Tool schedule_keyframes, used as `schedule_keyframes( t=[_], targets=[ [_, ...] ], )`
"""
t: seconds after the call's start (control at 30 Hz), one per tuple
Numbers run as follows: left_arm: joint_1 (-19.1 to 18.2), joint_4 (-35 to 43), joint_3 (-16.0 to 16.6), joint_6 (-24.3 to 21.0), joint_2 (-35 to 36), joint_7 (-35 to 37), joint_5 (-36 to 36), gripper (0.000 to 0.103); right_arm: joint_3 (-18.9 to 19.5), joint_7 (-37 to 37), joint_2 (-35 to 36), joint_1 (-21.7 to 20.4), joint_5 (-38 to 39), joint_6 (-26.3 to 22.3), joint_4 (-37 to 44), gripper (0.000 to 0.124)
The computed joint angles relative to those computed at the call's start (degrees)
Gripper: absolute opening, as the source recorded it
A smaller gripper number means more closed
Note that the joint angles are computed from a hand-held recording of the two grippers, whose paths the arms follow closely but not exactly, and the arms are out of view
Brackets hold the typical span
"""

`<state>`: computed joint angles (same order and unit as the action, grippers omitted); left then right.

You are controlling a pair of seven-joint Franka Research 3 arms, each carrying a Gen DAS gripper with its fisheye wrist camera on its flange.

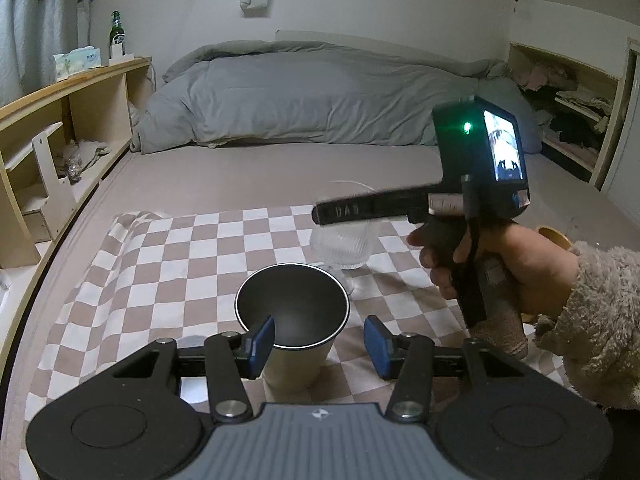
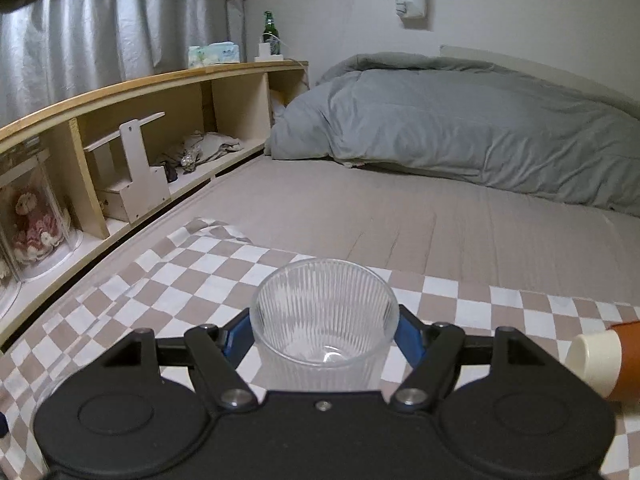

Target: Flip cup upright

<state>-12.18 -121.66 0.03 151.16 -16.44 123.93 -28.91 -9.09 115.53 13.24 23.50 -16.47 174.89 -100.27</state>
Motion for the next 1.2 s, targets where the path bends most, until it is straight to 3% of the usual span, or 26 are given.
schedule_keyframes(
  t=[0.07, 0.1, 0.37, 0.53, 0.6, 0.7, 0.83, 0.93, 1.03, 1.1, 1.2],
  targets=[
    [-0.1, -0.1, -0.1, 0.0, -0.1, 0.1, 0.0, 0.051, 5.5, -5.0, -0.1, -4.5, 7.6, -0.2, 0.0, 0.073],
    [-0.1, -0.1, -0.1, 0.0, -0.1, 0.2, 0.2, 0.051, 6.4, -7.4, -0.1, -5.1, 10.3, -0.5, 0.0, 0.073],
    [0.1, 0.3, -0.3, -0.3, 0.3, -0.5, 0.7, 0.051, 1.7, -8.1, -0.4, -0.2, 4.8, 0.7, -1.1, 0.074],
    [-0.1, 0.0, -0.4, 1.2, 0.1, -0.7, 0.2, 0.053, 3.6, -10.8, -1.1, -1.6, 7.2, -0.2, -1.4, 0.075],
    [-0.4, -0.2, -0.3, 1.9, -0.2, -0.8, -0.4, 0.056, 5.7, -13.3, -2.6, -3.5, 10.4, 0.2, -2.6, 0.084],
    [-1.1, -0.6, -0.1, 3.3, -0.8, -0.8, -1.2, 0.060, 4.6, -10.0, -7.1, -3.0, 8.8, 1.0, -6.5, 0.092],
    [-2.4, -2.2, 0.0, 6.1, -2.3, -1.3, -1.6, 0.073, 8.4, -15.4, -14.8, -6.4, 14.3, 2.9, -14.0, 0.095],
    [-3.5, -3.7, 0.4, 8.3, -3.7, -2.1, -1.2, 0.081, 11.4, -14.1, -21.4, -9.9, 12.4, 4.0, -20.2, 0.098],
    [-4.7, -5.3, 0.9, 10.1, -5.3, -4.0, -0.6, 0.087, 16.3, -11.8, -28.0, -15.6, 10.9, 4.9, -26.1, 0.103],
    [-5.4, -6.5, 1.1, 11.7, -6.4, -5.6, 0.3, 0.090, 22.0, -9.2, -32.2, -22.4, 8.9, 6.0, -29.9, 0.103],
    [-7.0, -8.4, 1.8, 13.4, -8.2, -7.9, 1.6, 0.094, 26.5, -9.0, -37.7, -27.6, 9.0, 5.7, -34.2, 0.103]
  ],
)
